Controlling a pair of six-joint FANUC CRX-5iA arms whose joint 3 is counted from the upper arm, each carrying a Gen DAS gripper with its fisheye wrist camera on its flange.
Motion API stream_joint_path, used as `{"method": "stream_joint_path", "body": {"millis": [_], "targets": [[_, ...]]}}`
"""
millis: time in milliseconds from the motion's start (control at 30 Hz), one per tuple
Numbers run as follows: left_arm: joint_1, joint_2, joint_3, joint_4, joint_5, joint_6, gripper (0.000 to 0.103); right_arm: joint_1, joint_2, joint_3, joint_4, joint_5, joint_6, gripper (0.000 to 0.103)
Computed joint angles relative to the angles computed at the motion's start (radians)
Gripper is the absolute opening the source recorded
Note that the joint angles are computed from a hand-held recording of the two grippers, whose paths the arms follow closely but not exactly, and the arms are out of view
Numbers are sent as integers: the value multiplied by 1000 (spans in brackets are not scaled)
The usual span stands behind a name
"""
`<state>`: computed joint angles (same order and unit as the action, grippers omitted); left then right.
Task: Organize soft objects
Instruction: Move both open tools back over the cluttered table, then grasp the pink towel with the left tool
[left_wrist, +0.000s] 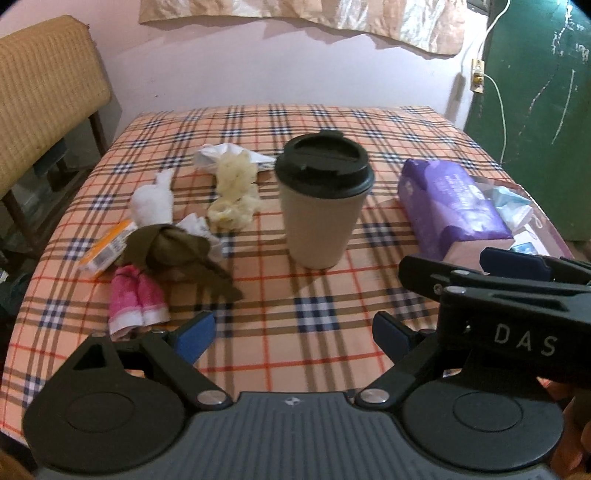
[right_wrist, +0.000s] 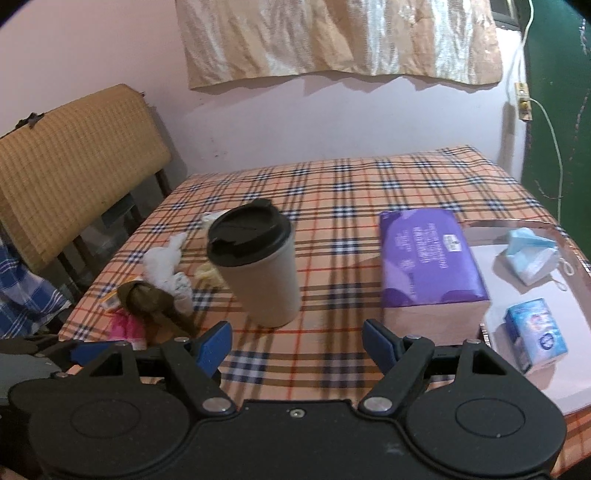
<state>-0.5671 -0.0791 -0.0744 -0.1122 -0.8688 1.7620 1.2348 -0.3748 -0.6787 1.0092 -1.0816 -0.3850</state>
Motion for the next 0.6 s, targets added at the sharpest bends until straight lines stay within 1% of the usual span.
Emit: {"method": "stream_joint_path", "body": {"millis": [167,433,600], "targets": [[20,-20,-22,4,2,-1,95,-5,33,20,14,28,8,91],[50,-46,-51,-3,-4,9,95,-23,71,37,29,101,18,91],[87,-71,-93,31,9,-2,95,-34,94,47,34,148,34,91]]}}
